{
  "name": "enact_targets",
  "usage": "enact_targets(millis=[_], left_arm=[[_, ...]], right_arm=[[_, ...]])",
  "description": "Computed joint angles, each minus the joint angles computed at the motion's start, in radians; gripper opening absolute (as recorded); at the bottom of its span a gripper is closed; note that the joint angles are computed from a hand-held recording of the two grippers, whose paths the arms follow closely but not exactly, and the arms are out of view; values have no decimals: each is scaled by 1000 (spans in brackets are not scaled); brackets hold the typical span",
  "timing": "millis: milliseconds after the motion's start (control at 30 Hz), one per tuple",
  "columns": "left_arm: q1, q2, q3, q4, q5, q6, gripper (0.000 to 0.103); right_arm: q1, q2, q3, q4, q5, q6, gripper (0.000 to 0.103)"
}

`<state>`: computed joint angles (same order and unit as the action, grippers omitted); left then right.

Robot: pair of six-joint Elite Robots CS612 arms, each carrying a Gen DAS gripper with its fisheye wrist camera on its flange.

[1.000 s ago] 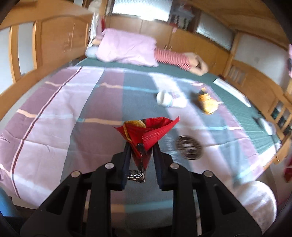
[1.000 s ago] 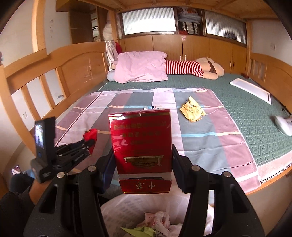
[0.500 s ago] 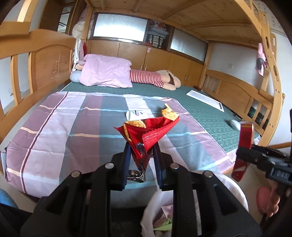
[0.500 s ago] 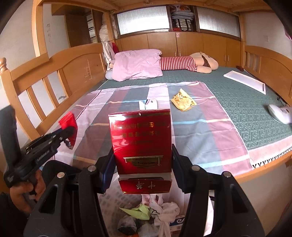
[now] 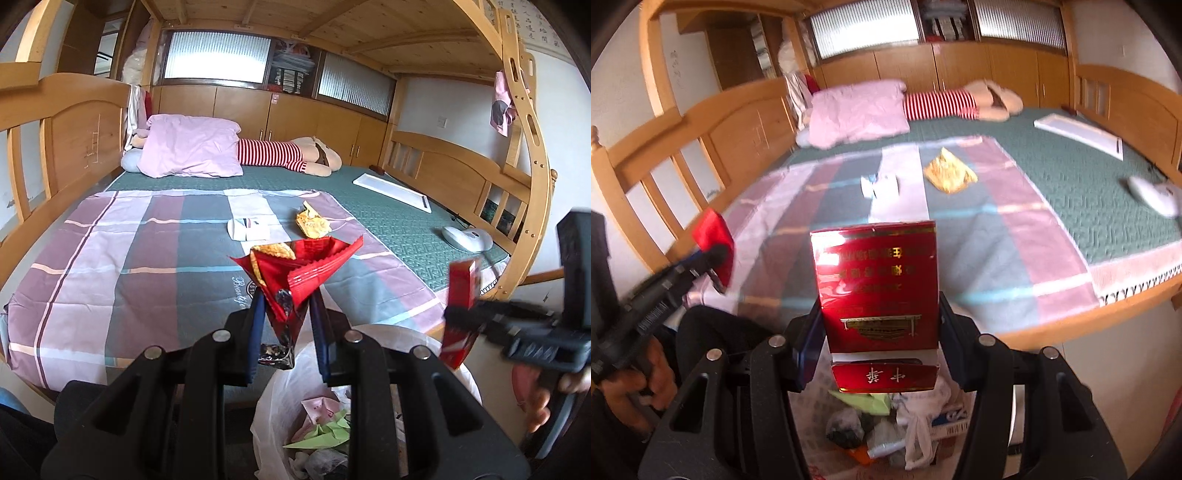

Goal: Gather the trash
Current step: 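Carry the wrapper and red box over the wastebasket and open both tools, then move both open tools back toward the paper cup and yellow bag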

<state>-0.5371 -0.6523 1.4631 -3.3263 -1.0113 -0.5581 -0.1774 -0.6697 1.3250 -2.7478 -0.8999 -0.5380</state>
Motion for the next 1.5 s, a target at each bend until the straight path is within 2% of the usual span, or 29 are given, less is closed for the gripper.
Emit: enact_targets(millis=[133, 267, 300, 333, 367, 467, 567, 667, 767, 933, 1067, 1367, 1500], left_arm=[[3, 4, -2, 15, -22, 6, 25], [7, 8, -5, 35, -66, 0, 25], [8, 9, -6, 41, -75, -2, 25], [9, 10, -7, 47, -85, -5, 25], [10, 11, -8, 52, -95, -9, 25], [11, 15, -11, 65, -112, -8, 25], [15, 20, -18, 66, -157, 13, 25], [23, 31, -34, 70, -265, 62, 25], [28, 45, -56, 89, -386, 123, 25], [24, 63, -87, 151, -476, 191, 28], [24, 69, -95, 168, -499, 206, 38], [16, 66, -91, 153, -463, 219, 80], [13, 62, -83, 132, -435, 218, 87]], right_arm=[[11, 11, -13, 97, -56, -34, 56], [25, 17, -34, 243, -124, -122, 57], [28, 17, -34, 259, -145, -136, 62], [28, 17, -30, 249, -161, -137, 70], [27, 16, -25, 230, -167, -125, 73], [12, 17, -30, 175, -140, -33, 74], [-10, 18, -34, 80, -96, 115, 74], [-25, 20, -27, -41, -75, 217, 74], [-32, 21, -21, -109, -71, 264, 74], [-32, 29, -35, -103, -65, 279, 74], [-30, 35, -39, -95, -59, 279, 74], [-33, 36, -40, -99, -51, 299, 75], [-32, 36, -39, -96, -51, 301, 75]])
